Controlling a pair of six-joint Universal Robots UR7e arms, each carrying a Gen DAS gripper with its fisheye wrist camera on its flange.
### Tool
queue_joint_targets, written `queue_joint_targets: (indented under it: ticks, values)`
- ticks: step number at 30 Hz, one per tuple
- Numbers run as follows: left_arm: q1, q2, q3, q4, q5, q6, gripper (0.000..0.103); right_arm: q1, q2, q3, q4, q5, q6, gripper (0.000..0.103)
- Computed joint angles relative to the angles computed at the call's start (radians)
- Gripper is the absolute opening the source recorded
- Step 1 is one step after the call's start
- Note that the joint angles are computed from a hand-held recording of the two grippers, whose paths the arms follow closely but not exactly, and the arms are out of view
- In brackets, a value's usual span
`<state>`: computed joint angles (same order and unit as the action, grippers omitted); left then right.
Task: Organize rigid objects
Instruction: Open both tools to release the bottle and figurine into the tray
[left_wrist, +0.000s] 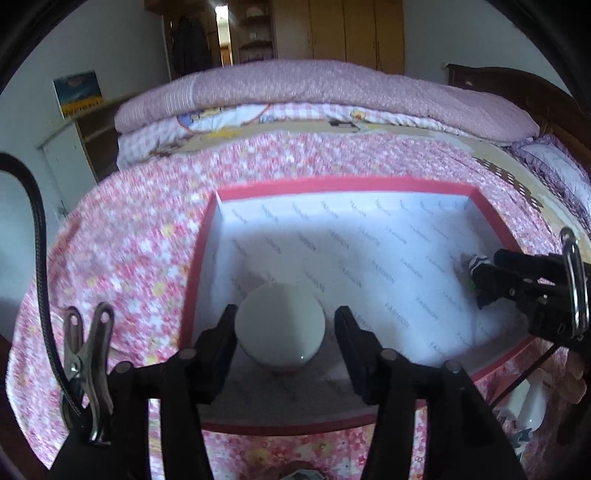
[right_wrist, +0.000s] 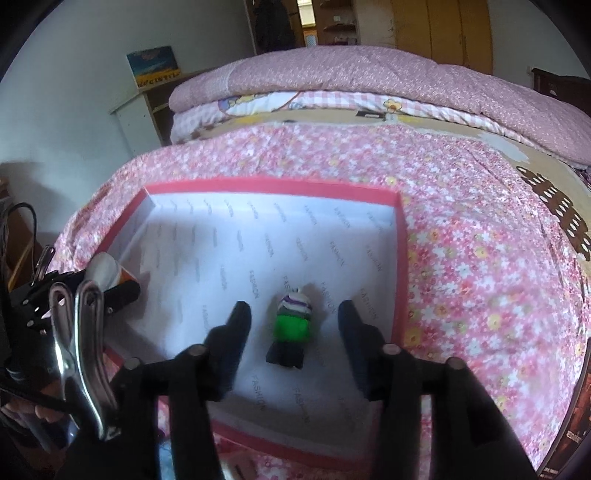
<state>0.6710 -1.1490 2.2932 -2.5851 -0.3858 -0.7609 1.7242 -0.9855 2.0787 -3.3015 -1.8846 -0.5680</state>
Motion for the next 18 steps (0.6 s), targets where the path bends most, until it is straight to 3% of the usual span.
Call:
queue_joint_targets:
  ticks: [4,18]
  values:
    - [-0.035,-0.026,0.0,0.063,0.03,-0.047,0.061,0.006,-0.028,0.01,-0.004,0.019,0.019,0.058]
    - [-0.171,-0.156,0.023,0.391,-0.001,-0.336,0.061,0.042,-0.151,0.114,0.007,0.043,0.051,0.058]
